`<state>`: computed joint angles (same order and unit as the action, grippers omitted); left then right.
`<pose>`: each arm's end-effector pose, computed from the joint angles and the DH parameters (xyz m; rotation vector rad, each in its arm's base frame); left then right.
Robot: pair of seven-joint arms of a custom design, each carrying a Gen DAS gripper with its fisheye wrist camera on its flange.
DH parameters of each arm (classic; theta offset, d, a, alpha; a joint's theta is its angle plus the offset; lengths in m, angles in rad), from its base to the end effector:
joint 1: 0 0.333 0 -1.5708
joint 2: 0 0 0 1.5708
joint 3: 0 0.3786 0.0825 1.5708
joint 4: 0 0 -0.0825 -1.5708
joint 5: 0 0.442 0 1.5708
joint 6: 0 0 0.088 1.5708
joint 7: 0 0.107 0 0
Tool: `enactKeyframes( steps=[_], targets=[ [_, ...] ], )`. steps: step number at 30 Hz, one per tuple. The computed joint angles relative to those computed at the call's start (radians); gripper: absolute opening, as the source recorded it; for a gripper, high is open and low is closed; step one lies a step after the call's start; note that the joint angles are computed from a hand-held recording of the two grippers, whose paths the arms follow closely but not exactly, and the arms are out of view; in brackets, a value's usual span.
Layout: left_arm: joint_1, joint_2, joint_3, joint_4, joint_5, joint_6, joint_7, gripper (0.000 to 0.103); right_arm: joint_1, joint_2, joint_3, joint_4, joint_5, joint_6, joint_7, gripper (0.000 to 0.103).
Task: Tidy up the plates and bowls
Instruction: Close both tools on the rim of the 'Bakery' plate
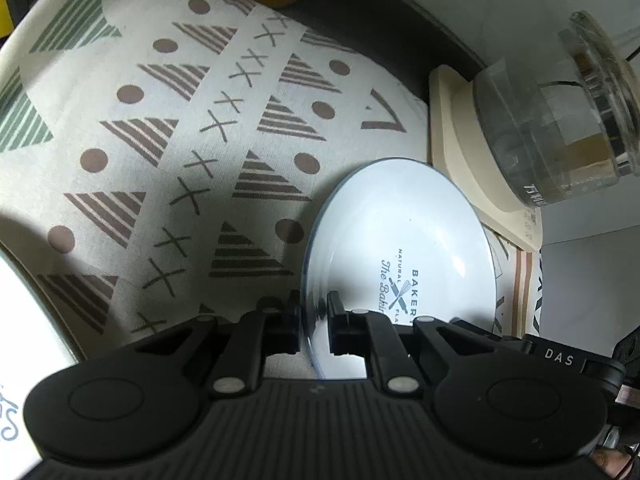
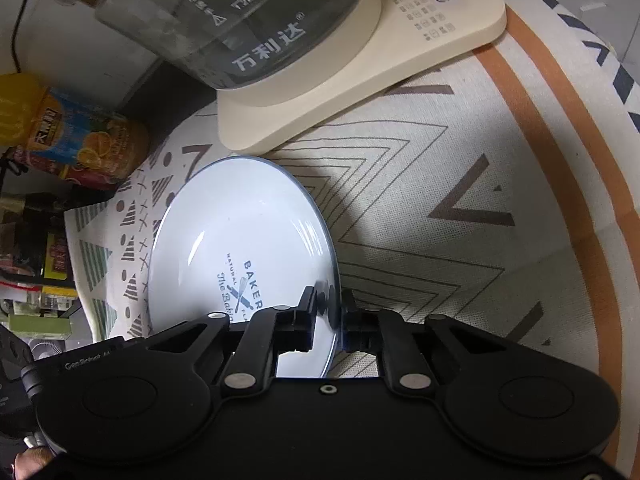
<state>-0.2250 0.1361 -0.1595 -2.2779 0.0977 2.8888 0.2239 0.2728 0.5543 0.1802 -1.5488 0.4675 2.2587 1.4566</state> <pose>0.5691 -0.2347 0.3677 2.8610 -1.0288 0.7398 0.7221 0.3370 0.3754 -2.1501 1.6531 0.4138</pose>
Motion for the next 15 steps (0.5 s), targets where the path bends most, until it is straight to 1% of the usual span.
enactKeyframes(
  steps=[4, 7, 10, 15],
  targets=[
    [-0.001, -0.023, 0.009, -0.014, 0.036, 0.019, 0.001, 0.010, -0.007, -0.022, 0.010, -0.023, 0.021, 0.035, -0.030, 0.009],
    [-0.008, -0.051, 0.031, -0.027, 0.127, 0.032, -0.071, 0.010, -0.003, -0.044, 0.016, -0.034, 0.024, 0.052, -0.059, 0.009],
    [0.004, -0.080, 0.027, -0.042, 0.181, 0.035, -0.113, 0.010, 0.006, -0.059, 0.017, -0.038, 0.026, 0.058, -0.071, 0.010],
    [0.036, -0.116, 0.000, -0.072, 0.164, 0.052, -0.075, 0.010, 0.021, -0.096, 0.018, -0.068, 0.036, 0.102, -0.073, 0.010]
  ],
)
